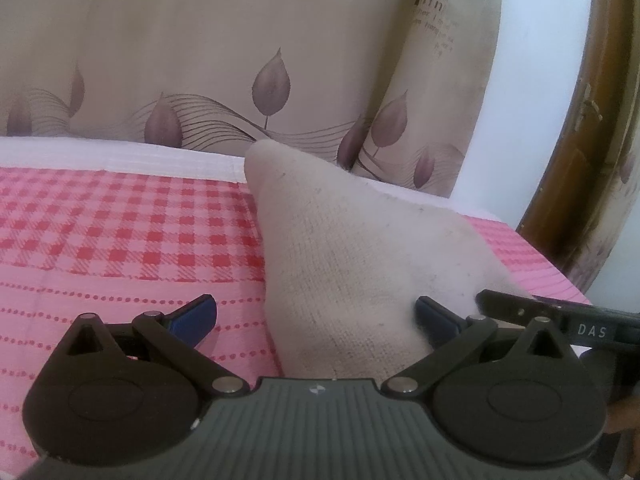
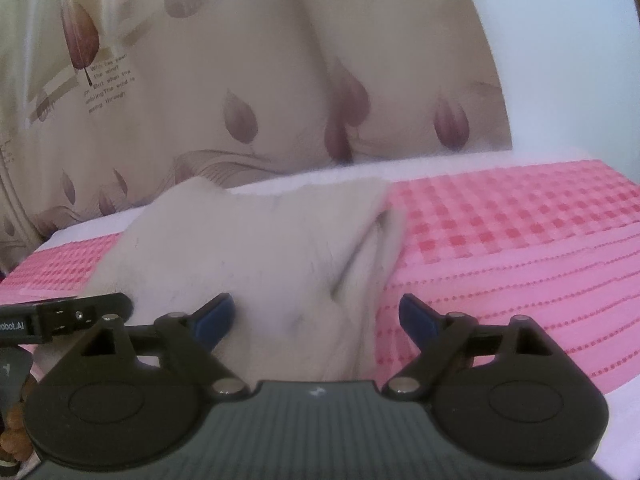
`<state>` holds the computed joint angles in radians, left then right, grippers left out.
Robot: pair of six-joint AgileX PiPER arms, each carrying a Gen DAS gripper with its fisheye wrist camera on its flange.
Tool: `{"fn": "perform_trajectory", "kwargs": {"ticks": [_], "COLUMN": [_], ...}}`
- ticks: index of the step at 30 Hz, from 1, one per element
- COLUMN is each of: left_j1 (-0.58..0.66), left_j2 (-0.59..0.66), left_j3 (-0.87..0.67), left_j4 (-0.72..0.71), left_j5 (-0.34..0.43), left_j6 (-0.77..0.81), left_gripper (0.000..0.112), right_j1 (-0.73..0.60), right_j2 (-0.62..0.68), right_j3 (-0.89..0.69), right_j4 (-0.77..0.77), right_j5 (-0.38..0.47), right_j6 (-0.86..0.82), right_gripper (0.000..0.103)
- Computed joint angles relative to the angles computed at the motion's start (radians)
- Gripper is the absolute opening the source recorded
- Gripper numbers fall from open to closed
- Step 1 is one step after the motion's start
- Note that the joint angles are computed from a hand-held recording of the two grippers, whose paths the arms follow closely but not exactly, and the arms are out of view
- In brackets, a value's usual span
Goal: Fold small clothes
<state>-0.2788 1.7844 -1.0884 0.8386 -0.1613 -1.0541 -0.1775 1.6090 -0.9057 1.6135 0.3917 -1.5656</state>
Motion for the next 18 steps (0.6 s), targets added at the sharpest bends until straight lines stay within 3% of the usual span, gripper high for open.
{"fn": "perform_trajectory", "kwargs": {"ticks": [7, 13, 18], "left_j1": [0.004, 0.032, 0.044], "left_j2": [0.009, 0.024, 0.028], "left_j3": [-0.017, -0.034, -0.038], "left_j4": [0.123, 0.377, 0.438], "left_j5": [0.015, -0.022, -0.046], "left_j6": [-0.123, -0.407, -0.478], "left_gripper": [0.103, 0.103, 0.103], "right_j1": [-0.021, -0.023, -0.031], "right_j2": [0.048, 0.055, 0.061], "right_j3": [-0.063, -0.073, -0.080], "right_j4": [-0.189, -0.224, -0.241], "right_j5": [0.071, 0.086, 0.104], "right_j6": [0.194, 0.236, 0.256], "right_gripper": [0.099, 0.102, 0.103]}}
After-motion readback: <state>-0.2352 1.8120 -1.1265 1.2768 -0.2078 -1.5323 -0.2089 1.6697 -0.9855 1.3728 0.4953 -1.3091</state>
